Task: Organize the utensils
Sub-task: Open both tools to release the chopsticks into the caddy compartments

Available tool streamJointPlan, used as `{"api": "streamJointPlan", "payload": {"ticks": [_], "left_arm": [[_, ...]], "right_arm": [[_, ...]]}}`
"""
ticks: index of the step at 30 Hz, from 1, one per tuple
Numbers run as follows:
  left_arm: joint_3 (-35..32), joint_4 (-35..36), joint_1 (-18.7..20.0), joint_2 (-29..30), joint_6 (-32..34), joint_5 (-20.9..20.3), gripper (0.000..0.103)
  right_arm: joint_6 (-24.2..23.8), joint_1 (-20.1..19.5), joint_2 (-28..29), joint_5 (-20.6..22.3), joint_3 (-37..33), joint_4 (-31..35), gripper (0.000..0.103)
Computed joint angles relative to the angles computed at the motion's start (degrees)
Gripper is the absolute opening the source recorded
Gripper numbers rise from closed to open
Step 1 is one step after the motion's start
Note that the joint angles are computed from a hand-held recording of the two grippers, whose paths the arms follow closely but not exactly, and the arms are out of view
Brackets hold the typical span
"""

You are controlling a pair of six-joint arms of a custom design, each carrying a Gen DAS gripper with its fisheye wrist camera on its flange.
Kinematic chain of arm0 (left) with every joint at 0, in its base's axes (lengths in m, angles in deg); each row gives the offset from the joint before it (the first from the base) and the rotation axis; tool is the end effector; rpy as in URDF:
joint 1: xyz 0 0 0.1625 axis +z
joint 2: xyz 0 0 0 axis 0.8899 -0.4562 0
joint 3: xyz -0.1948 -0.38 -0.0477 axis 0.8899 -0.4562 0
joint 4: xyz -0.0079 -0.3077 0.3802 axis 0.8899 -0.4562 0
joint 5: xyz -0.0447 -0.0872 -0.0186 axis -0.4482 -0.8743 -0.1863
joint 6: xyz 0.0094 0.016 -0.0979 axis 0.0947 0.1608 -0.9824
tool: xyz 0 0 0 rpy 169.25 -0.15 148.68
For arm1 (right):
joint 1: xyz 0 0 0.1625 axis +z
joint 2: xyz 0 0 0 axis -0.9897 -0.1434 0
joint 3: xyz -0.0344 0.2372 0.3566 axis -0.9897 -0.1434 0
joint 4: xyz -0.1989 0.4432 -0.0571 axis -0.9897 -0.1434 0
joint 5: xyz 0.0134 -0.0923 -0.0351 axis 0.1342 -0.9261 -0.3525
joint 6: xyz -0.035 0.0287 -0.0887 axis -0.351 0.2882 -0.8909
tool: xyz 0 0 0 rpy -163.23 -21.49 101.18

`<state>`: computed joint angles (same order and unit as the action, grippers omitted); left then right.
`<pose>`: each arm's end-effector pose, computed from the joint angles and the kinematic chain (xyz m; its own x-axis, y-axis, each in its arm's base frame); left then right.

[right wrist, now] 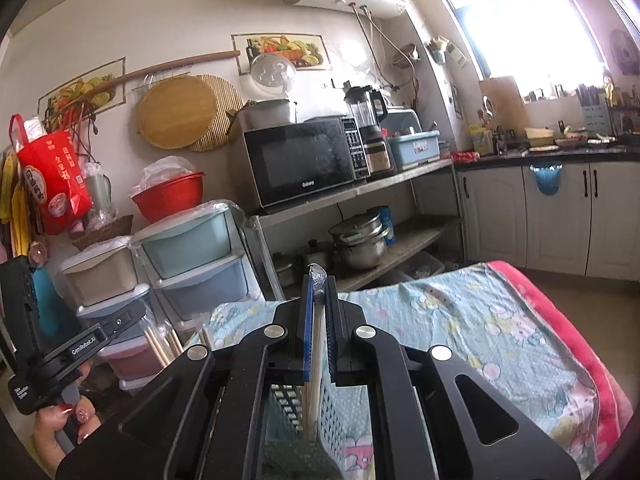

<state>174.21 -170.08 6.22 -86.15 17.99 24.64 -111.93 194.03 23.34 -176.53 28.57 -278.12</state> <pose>-0.0439 -0.6074 0.3865 -0.8731 0.0621 -0.4836 0.4786 0.2982 -0.8258 0.3781 -0.6367 0.0458 -0.8298 -0.2945 0.4741 -0.5475 0.2646 -0.7939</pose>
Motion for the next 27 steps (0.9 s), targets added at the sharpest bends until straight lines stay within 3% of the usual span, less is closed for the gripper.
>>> {"api": "streamJointPlan", "payload": {"ticks": [3,4,10,21,23,27], "left_arm": [[0.6,1.0,-0.1,-0.6,-0.4,0.6,0.004],[0.7,1.3,-0.1,-0.8,-0.7,0.8,0.007],[2.1,3.0,0.0,-2.3,-1.9,1.4,0.028],[5.2,4.6,-0.4,-5.1,-2.8,1.8,0.069],[5.9,4.6,-0.6,-5.6,-2.8,1.9,0.080],[7.0,6.1,-0.8,-6.9,-2.8,1.6,0.092]], "right_arm": [[0.9,-0.3,-0.8,0.3,1.2,0.9,0.013],[1.1,-0.3,-1.0,0.3,1.6,0.8,0.018],[2.0,-0.5,-2.1,0.1,3.6,1.1,0.028],[3.1,-0.6,-3.8,-0.1,6.8,1.6,0.040],[3.2,-0.6,-4.1,-0.4,7.4,1.7,0.041],[3.7,-0.6,-4.8,-0.9,8.7,2.5,0.049]]}}
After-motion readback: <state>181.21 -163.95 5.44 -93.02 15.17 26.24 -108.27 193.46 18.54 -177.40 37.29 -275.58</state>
